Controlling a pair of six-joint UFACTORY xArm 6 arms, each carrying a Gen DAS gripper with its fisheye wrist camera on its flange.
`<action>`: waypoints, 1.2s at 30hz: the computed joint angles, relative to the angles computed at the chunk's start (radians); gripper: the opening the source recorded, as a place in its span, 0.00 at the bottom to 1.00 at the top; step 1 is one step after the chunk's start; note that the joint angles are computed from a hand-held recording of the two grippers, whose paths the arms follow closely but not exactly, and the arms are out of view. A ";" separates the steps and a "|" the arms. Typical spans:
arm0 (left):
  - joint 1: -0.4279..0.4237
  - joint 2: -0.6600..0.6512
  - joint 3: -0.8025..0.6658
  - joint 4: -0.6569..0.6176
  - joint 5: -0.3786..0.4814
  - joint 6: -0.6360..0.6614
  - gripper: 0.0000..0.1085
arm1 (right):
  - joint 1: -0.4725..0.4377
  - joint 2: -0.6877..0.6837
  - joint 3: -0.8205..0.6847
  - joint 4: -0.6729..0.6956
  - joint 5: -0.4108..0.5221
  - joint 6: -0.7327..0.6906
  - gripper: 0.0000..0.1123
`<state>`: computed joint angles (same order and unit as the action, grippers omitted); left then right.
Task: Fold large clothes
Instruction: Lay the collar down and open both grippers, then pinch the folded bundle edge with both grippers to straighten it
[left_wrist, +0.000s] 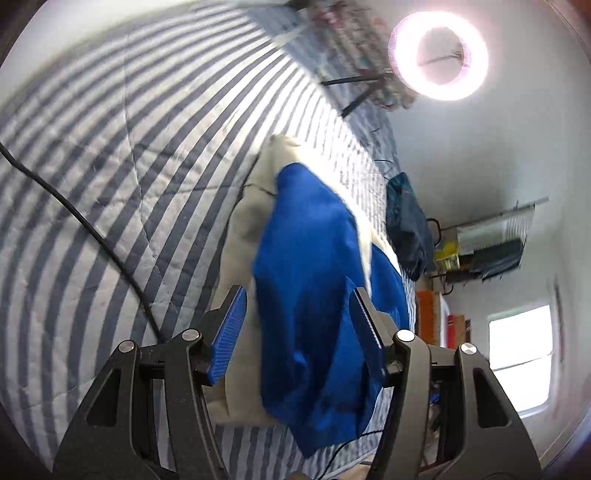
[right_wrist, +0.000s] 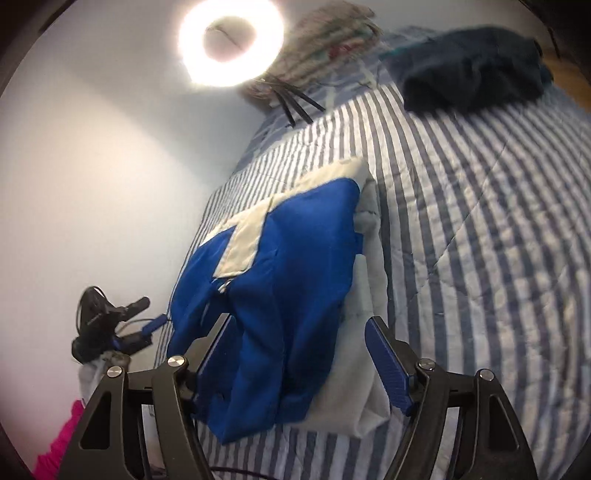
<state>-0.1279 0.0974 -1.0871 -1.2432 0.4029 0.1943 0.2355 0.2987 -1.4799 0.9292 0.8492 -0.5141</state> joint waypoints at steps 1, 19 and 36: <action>0.009 0.029 -0.021 -0.015 0.013 -0.003 0.54 | 0.002 0.024 -0.021 -0.001 0.013 0.011 0.66; -0.043 -0.060 0.084 0.241 -0.026 -0.061 0.00 | -0.034 0.003 0.006 0.059 0.109 -0.044 0.00; -0.065 -0.085 0.077 0.688 -0.054 -0.297 0.01 | 0.007 -0.045 0.003 -0.217 -0.009 -0.050 0.23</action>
<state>-0.1931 0.0126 -1.0097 -0.5555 0.3486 -0.1025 0.2429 0.2540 -1.4768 0.7126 0.8399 -0.5638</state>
